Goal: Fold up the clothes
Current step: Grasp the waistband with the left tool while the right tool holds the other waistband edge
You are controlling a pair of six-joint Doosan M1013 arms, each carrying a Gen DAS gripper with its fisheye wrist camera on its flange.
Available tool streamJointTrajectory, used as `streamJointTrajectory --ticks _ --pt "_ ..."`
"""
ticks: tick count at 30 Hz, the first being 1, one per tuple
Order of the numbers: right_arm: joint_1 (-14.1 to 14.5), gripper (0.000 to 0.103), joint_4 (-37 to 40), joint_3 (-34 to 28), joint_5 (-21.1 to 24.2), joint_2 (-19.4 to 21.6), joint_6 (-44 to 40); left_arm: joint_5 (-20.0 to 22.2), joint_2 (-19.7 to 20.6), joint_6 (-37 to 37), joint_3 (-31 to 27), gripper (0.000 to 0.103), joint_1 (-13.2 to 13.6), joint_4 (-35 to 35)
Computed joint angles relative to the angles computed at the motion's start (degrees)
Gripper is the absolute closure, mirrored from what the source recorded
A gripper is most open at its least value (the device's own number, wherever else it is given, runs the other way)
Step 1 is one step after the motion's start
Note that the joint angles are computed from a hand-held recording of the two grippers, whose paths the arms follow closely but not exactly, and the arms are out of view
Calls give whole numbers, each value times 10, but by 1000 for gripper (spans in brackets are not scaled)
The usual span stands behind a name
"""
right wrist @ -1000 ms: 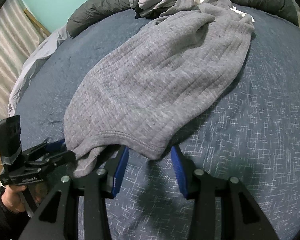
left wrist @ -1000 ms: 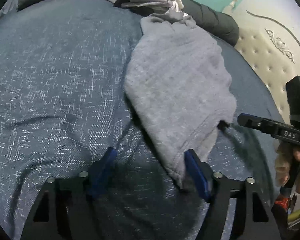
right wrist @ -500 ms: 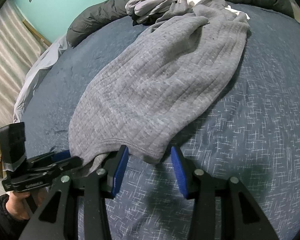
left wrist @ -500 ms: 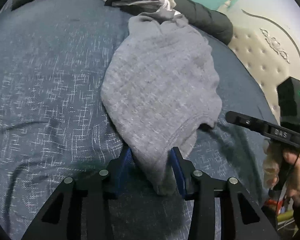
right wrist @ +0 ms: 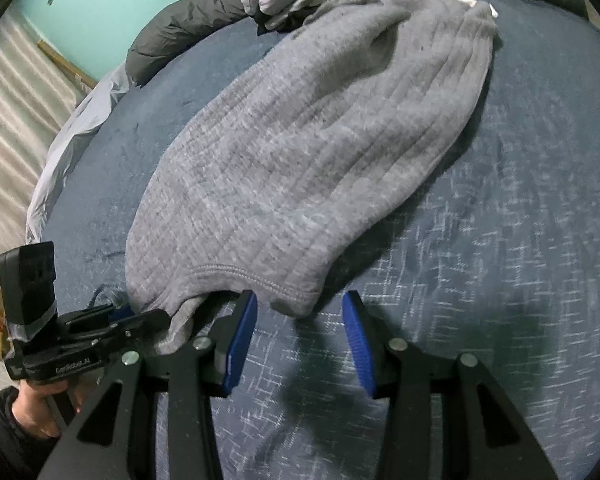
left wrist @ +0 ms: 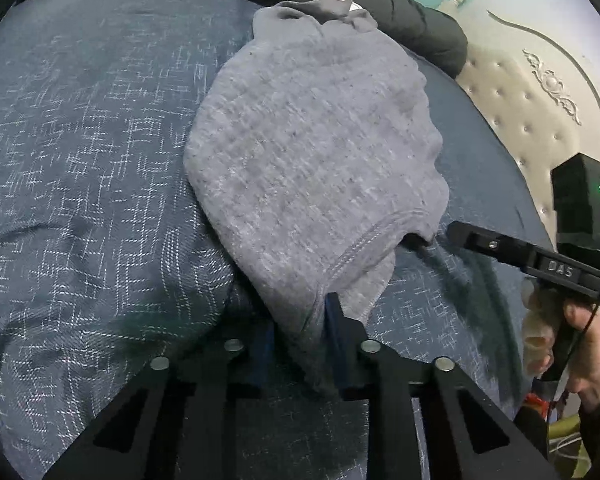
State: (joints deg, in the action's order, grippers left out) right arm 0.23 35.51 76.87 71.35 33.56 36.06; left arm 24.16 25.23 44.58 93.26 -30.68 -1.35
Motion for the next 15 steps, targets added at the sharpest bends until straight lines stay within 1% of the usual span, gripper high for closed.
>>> streamJointTrajectory --ticks 3,4,5,6,7,8,12,15 --pt "4 58 -3 -13 18 13 25 0 -10 -16 4 83 -2 28" --pt "5 61 -2 -16 23 17 28 2 -13 -22 3 83 -3 39" --pt "6 81 -1 -16 20 16 27 4 -14 -29 2 83 -4 49" --pt "6 91 5 -16 19 14 22 9 -18 -37 1 84 -5 64" --pt "4 92 16 -15 20 10 12 14 -20 -36 -2 84 -3 70" --pt "3 96 28 -15 22 5 3 17 -24 -38 -5 85 -2 81" --pt "-4 97 71 -15 22 -22 -41 45 -43 -55 -16 85 -5 141" --pt "-12 97 102 -27 30 -44 -60 64 -56 -61 -32 86 -4 173"
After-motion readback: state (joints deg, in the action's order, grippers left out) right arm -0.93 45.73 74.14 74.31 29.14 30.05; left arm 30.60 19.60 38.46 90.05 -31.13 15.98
